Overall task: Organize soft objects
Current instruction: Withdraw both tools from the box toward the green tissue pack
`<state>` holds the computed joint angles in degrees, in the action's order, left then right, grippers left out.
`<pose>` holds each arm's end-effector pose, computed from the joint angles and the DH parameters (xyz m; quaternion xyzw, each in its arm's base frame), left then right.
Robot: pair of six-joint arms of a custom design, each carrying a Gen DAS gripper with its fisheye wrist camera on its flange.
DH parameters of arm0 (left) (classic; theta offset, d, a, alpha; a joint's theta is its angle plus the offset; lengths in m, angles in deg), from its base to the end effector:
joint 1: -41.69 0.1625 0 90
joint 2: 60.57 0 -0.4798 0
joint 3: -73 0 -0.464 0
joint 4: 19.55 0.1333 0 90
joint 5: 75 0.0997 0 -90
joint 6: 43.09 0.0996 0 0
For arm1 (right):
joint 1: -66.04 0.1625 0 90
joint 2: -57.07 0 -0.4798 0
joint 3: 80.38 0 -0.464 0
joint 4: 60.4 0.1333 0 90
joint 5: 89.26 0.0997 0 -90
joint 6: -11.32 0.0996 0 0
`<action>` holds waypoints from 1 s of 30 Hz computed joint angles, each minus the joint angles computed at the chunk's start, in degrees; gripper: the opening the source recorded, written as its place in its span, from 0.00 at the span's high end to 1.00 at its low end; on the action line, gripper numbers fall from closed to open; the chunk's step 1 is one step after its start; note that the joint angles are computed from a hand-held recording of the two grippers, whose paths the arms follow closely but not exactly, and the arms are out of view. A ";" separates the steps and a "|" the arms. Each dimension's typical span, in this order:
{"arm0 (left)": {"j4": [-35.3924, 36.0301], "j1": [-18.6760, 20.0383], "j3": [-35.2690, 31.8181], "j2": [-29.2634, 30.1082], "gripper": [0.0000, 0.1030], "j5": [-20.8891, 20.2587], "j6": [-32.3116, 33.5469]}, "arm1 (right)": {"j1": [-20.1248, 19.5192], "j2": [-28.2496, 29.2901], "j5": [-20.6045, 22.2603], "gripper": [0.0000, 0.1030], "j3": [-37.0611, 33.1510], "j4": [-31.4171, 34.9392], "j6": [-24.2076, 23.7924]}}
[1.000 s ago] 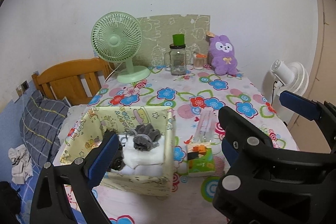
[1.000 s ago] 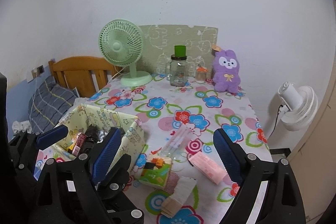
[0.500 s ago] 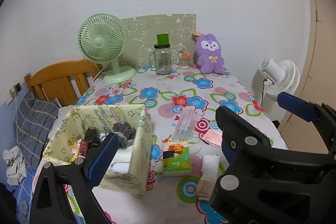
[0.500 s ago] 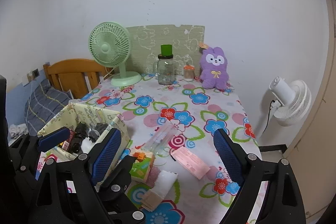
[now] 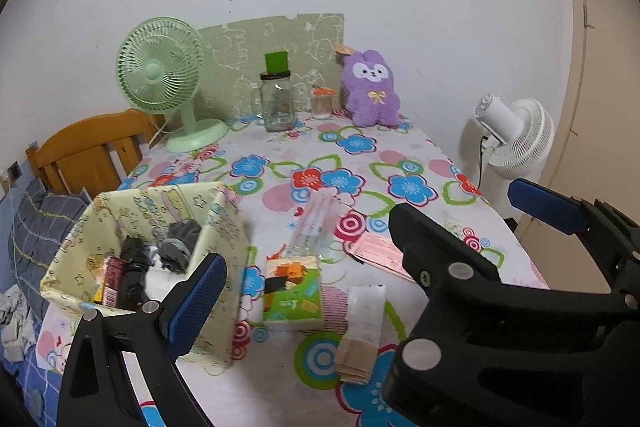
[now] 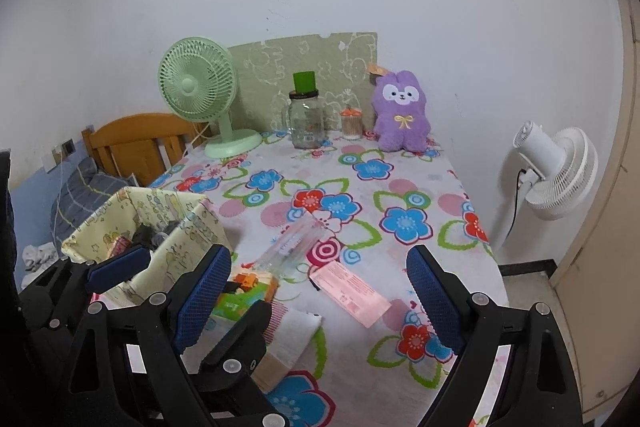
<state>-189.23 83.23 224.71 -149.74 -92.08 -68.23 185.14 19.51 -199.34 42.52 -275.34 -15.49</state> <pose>-0.0916 -0.3864 0.2320 0.0740 0.7968 -0.4480 0.3987 0.3563 -0.4363 -0.0160 0.3821 -0.8461 0.3368 0.1573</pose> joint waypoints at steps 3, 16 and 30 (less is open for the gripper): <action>-1.75 0.50 0.05 1.42 0.04 -0.83 0.09 | -0.87 0.22 0.39 0.11 0.24 -0.08 -0.19; -12.12 4.02 0.09 9.86 0.06 -2.47 4.54 | -4.66 2.53 1.45 0.11 0.75 -0.46 -0.88; -10.04 9.91 -2.15 12.30 0.26 -7.98 3.94 | -7.27 4.78 0.25 0.11 -1.16 4.64 1.53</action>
<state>-199.28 93.14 222.56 -137.44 -100.06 -64.29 177.88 24.29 -199.09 41.36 -270.71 -13.95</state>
